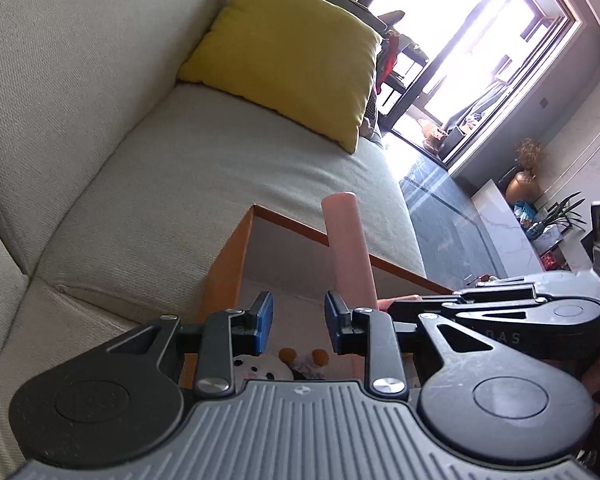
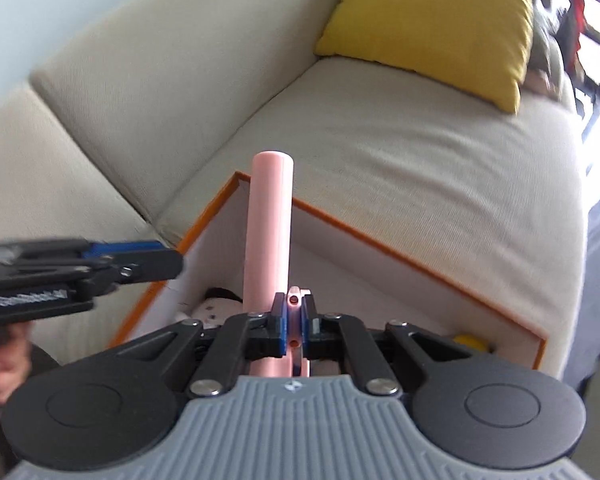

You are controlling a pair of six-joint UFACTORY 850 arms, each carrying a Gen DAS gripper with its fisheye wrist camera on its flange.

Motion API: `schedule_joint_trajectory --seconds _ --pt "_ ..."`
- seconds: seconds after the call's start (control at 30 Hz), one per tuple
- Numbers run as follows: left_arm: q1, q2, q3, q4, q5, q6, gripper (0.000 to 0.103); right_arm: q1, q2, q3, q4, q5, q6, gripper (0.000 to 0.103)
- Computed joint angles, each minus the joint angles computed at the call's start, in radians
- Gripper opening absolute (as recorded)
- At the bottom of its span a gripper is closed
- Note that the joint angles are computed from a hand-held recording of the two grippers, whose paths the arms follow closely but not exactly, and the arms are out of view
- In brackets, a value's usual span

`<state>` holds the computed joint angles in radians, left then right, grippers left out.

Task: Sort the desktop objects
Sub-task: 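Grasp the pink stick with the right tool from the left tool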

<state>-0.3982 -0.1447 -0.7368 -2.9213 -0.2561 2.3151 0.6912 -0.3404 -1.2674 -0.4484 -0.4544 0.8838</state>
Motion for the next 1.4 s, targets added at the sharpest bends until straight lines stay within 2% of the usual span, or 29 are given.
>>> schedule_joint_trajectory --seconds 0.13,0.27,0.37,0.63,0.87,1.03,1.27,1.4 --pt "0.002 0.021 0.023 -0.027 0.009 0.036 0.031 0.047 -0.088 -0.098 -0.191 -0.144 -0.053 0.006" --pt "0.014 0.033 0.040 -0.081 0.023 0.082 0.031 0.088 -0.144 -0.128 -0.369 -0.206 -0.091 0.006" --pt "0.028 0.034 0.047 -0.030 0.022 0.029 0.031 0.125 -0.174 -0.132 -0.489 -0.256 -0.136 0.006" --pt "0.031 0.022 0.047 0.074 0.029 -0.064 0.031 0.125 -0.237 -0.142 -0.538 -0.266 -0.230 0.006" --pt "0.038 0.024 0.052 0.144 0.026 -0.123 0.031 0.099 -0.221 -0.175 -0.381 -0.250 -0.317 0.006" --pt "0.023 0.017 0.038 0.152 0.020 -0.109 0.031 0.074 -0.184 -0.216 -0.198 -0.301 -0.357 0.006" --pt "0.009 0.015 0.039 0.173 0.013 -0.108 0.031 0.010 -0.100 -0.172 0.081 -0.304 -0.124 0.006" --pt "0.011 0.025 0.054 0.176 0.003 -0.110 0.031 -0.030 -0.039 -0.088 0.205 -0.211 0.080 0.006"
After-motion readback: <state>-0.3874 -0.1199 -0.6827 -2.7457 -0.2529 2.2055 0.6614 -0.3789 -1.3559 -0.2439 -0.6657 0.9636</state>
